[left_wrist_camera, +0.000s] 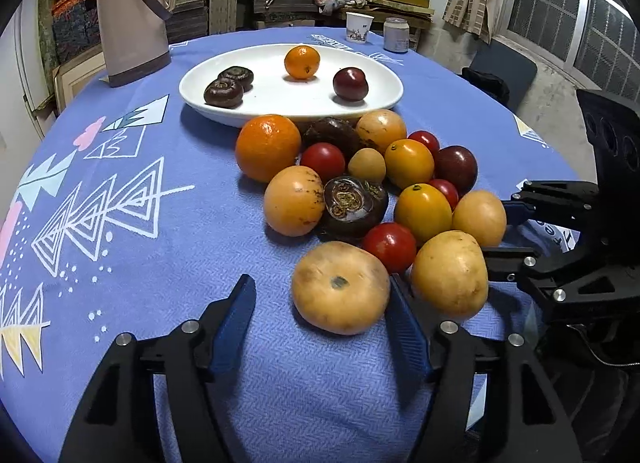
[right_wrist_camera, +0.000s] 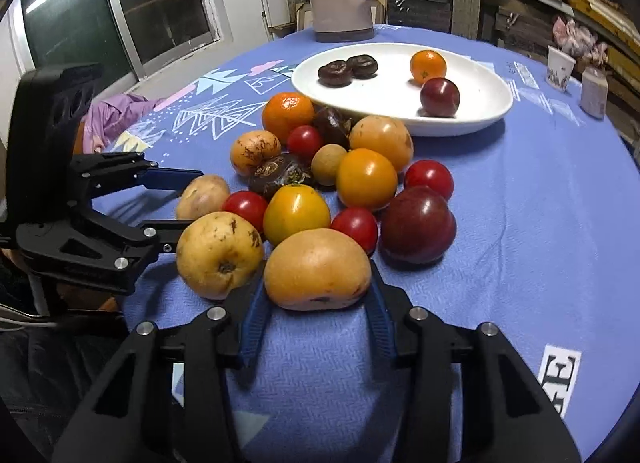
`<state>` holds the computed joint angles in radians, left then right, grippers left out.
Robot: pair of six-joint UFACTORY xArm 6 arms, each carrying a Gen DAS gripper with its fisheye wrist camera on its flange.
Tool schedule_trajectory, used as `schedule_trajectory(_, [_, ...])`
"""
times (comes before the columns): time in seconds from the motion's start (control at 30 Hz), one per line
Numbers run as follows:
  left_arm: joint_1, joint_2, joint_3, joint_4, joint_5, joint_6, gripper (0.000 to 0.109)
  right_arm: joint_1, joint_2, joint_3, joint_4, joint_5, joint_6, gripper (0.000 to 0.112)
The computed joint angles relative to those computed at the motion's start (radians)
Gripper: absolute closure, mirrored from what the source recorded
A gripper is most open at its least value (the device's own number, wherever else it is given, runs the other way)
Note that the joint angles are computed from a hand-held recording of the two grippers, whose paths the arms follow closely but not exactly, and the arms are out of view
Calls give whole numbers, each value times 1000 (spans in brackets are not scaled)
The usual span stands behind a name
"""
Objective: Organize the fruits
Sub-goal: 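Grasp a pale round fruit with the left tool while the right tool grasps a yellow fruit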
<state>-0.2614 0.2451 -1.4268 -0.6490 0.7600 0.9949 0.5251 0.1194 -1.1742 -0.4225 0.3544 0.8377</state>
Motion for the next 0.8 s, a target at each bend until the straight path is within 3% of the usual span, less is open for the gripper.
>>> schedule_trajectory(0.1, [8,7,-16,-39,42,29,64,1,-21,20,-34,12,37,67])
schedule_trajectory(0.8, [29,-90,37,-137,-12,83,64,-4,-152,84,-217,23,194,67])
